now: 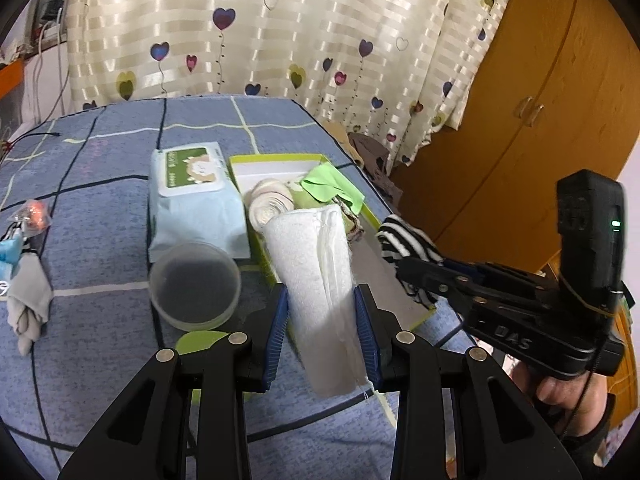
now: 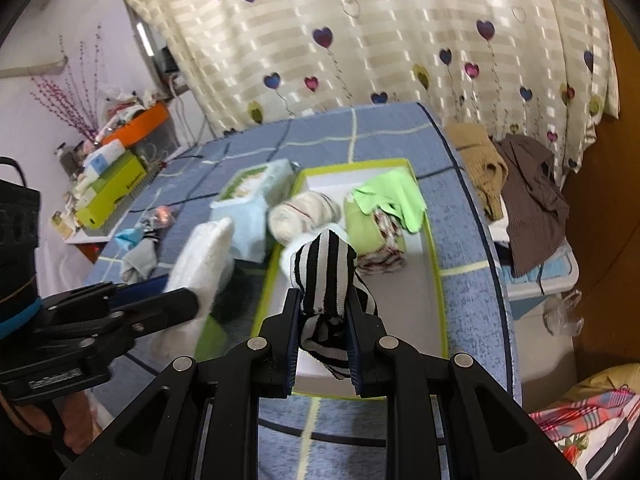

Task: Organize soft objects
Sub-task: 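Carry the white cloth and striped sock over the white tray, then lower the white cloth and striped sock into the tray, opening both grippers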

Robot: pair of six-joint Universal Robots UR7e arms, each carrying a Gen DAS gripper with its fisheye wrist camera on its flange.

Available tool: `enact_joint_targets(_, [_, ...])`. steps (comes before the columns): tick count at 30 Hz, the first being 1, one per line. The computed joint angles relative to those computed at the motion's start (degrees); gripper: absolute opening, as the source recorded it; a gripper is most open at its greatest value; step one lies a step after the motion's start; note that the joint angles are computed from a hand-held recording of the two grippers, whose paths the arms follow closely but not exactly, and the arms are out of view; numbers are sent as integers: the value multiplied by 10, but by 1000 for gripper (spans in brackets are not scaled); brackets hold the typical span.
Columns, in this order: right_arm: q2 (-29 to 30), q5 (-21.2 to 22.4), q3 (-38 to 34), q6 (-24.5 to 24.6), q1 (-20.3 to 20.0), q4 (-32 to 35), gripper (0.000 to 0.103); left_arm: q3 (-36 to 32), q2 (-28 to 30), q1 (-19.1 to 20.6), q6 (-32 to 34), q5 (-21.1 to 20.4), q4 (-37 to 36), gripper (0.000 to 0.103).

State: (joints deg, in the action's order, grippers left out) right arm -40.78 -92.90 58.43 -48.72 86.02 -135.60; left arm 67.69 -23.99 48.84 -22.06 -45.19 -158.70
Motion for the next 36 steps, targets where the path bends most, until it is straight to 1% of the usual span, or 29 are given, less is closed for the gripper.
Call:
enact_joint_targets(3, [22,-23,-29,10,-4,7,19,-18,9,5,-7,-11,24,35])
enact_joint_targets(7, [45,-52,-56,15,-7,18,19,-50,25,13,-20,-37,69,35])
enact_joint_targets(12, [62,-67,-80,15,-11,28,19,-94,49,21,-29,-52,119,35])
enact_joint_targets(18, [76,-69,-105,18,-15,49,20,-144,75,28,-40,-54,164,35])
enact_joint_targets(24, [79,-57,-115,9,-17,68,31,-190,100,34,-48,-55,198,35])
enact_joint_targets(27, [80,-57,-118,8,-18,74,32,-203,106,38,-53,-63,209,35])
enact_joint_targets(31, [79,-61,-118,4,-17,77,37,-206,107,41,-58,-71,217,35])
enact_joint_targets(33, [77,-59,-116,4,-18,79,37,-200,104,40,-58,-69,213,35])
enact_joint_targets(36, [72,-53,-110,2,-18,79,37,-179,93,38,-49,-69,186,36])
